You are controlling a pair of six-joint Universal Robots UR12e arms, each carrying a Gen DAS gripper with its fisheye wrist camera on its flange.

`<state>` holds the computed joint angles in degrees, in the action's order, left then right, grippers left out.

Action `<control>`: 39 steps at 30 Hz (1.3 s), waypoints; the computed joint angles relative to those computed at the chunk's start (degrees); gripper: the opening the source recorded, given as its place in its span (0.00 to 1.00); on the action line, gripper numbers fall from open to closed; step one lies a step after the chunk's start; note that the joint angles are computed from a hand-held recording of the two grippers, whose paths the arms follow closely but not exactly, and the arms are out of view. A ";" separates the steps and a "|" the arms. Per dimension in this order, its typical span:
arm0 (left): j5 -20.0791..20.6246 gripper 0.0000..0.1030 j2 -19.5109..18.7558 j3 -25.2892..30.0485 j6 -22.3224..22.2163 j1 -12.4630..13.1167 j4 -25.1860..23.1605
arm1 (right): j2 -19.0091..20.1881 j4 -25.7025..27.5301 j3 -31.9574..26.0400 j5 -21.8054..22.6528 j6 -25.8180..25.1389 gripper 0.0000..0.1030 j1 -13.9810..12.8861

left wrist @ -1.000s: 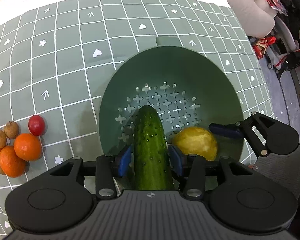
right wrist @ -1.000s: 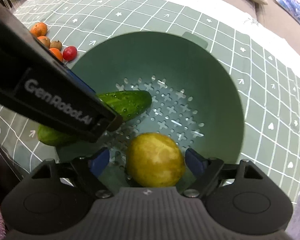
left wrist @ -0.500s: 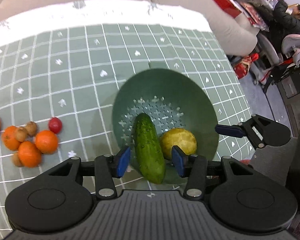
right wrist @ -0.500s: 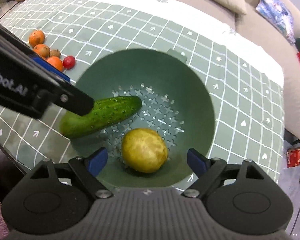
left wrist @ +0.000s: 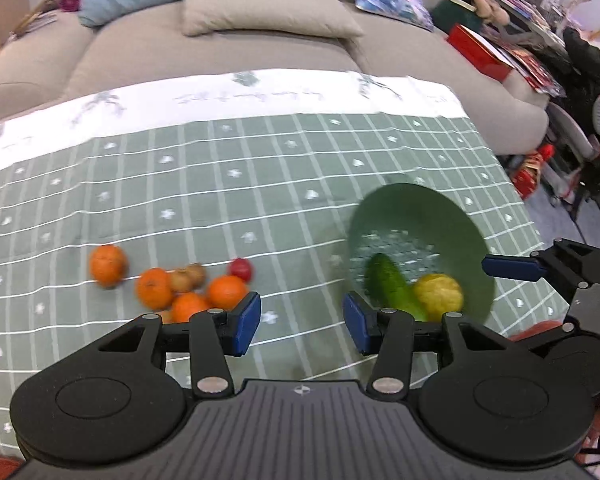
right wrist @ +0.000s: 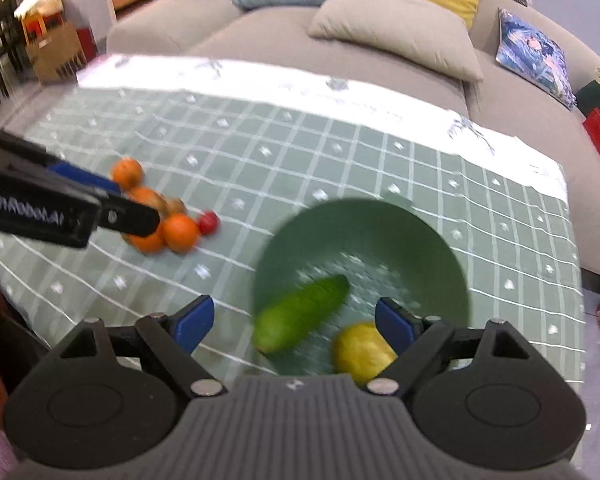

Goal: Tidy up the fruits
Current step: 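Grasp a mandarin with the left tool while the right tool grasps the cherry tomato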

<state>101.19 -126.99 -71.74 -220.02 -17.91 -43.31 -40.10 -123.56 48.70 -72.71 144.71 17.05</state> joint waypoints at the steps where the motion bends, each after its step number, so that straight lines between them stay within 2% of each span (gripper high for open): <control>1: 0.68 0.54 0.52 -0.89 -0.33 0.05 0.23 | -0.18 -1.13 0.73 0.63 0.78 0.81 0.19; 8: 5.95 0.54 3.36 -5.75 -2.52 0.39 0.79 | -0.65 -6.25 3.95 4.35 6.82 0.81 1.63; 12: 5.71 0.54 4.40 -8.15 -4.41 1.21 1.10 | -0.24 -8.02 4.60 5.16 9.71 0.80 2.53; 15: 5.23 0.54 4.81 -9.67 -5.49 1.86 1.77 | 0.60 -8.01 4.02 4.84 10.85 0.73 3.29; 21: 4.23 0.54 4.74 -10.78 -6.76 3.12 1.05 | 3.38 -4.02 -0.04 4.33 10.55 0.65 4.18; 24: 3.36 0.54 4.50 -11.25 -6.87 3.77 1.50 | 5.10 -1.72 -2.75 3.89 10.83 0.56 4.53; 29: 2.02 0.54 4.19 -12.93 -6.75 4.82 5.02 | 7.99 1.72 -7.22 3.28 11.17 0.47 4.87; 34: 1.43 0.54 3.79 -14.98 -7.47 5.86 10.34 | 11.01 5.09 -12.02 2.57 12.50 0.42 5.09; 39: 2.34 0.54 3.21 -16.00 -9.97 6.83 12.23 | 14.63 8.94 -18.34 3.06 14.63 0.33 5.28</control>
<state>103.53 -123.78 -87.74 -229.99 -11.09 -31.08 -25.47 -114.62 30.36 -69.65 159.35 22.33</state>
